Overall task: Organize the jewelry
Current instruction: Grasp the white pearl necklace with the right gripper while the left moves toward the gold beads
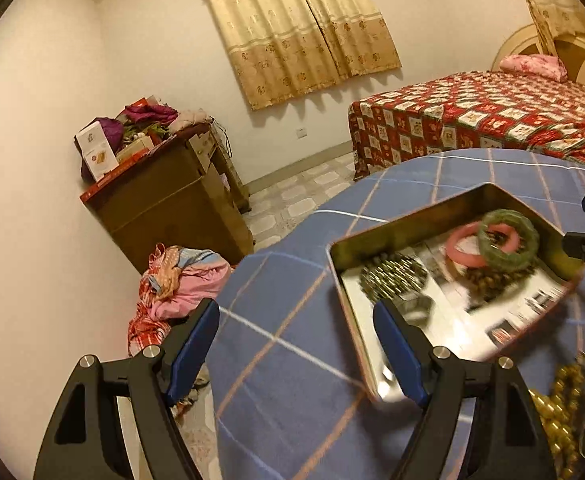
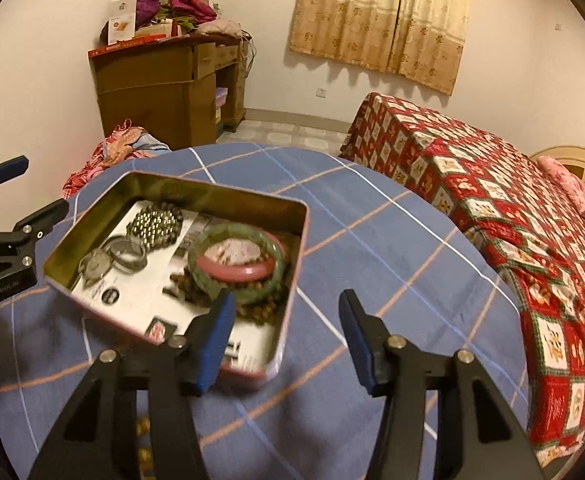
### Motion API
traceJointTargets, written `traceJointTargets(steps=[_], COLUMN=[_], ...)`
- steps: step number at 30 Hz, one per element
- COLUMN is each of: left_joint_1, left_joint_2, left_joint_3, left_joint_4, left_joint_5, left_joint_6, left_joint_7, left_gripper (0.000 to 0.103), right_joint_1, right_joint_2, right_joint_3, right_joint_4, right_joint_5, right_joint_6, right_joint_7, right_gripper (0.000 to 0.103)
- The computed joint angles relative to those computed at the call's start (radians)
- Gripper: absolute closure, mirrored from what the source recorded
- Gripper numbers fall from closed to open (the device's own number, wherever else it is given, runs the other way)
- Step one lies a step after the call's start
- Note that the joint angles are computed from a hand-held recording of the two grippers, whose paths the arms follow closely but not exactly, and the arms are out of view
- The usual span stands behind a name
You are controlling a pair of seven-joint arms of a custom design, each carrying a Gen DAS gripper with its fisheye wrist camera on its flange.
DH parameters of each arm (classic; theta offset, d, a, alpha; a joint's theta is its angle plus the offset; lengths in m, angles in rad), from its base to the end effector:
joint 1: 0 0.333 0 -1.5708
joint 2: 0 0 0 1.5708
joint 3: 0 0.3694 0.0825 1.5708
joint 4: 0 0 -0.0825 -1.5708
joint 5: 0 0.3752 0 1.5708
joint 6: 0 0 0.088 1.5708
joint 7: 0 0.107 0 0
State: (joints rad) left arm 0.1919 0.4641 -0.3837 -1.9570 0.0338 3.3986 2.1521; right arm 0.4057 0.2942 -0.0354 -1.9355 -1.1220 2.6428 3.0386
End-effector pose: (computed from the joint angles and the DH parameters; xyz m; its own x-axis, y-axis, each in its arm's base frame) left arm 0.6777 -0.0925 0.4314 -0.4466 -0.8278 -0.3394 -0.3580 0.5130 -0.7802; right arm 0.5946 0.2581 0.4236 -0.2120 -0.9745 0.0733 -0.6943 0.0974 -0.7131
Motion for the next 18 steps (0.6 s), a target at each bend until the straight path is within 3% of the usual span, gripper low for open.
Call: traceJointTargets(steps=[7,9,11,18], left_joint_1=[0.198,0.196,0.258,0.227], left_joint_2=[-0.081,-0.104,-0.115,-0.154], left_joint_3=[-0.166,-0.152,-0.2,-0.138], left_joint_4=[-0.205,-0.245,-0.279,-0.336], left_joint_5=[0.125,0.15,0.21,0.294], left_joint_6=[0.039,0.047,0.041,0.063], left_joint_7=[-0.114,-0.138,-0.19,-0.275], left_gripper=[0.024,0.024,0.024,0.024], right_joint_1=[0.021,0.024,0.025,0.036], right_joint_2=[-0.095,-0.118,-0.135,-0.16], right_joint_3=[0.031,0.048,0.064,0.109], right_joint_4=[-0.129,-0.161,-0.187,-0.241], right_joint_5=[-0.058,-0.08,-0.101,-0.127], right_joint_6=[-0.025,-0.033,-0.034,-0.044], right_joint_7=[0.136,0.183,0.228,0.289], right_gripper=[0.048,0.048,0.048,0.048])
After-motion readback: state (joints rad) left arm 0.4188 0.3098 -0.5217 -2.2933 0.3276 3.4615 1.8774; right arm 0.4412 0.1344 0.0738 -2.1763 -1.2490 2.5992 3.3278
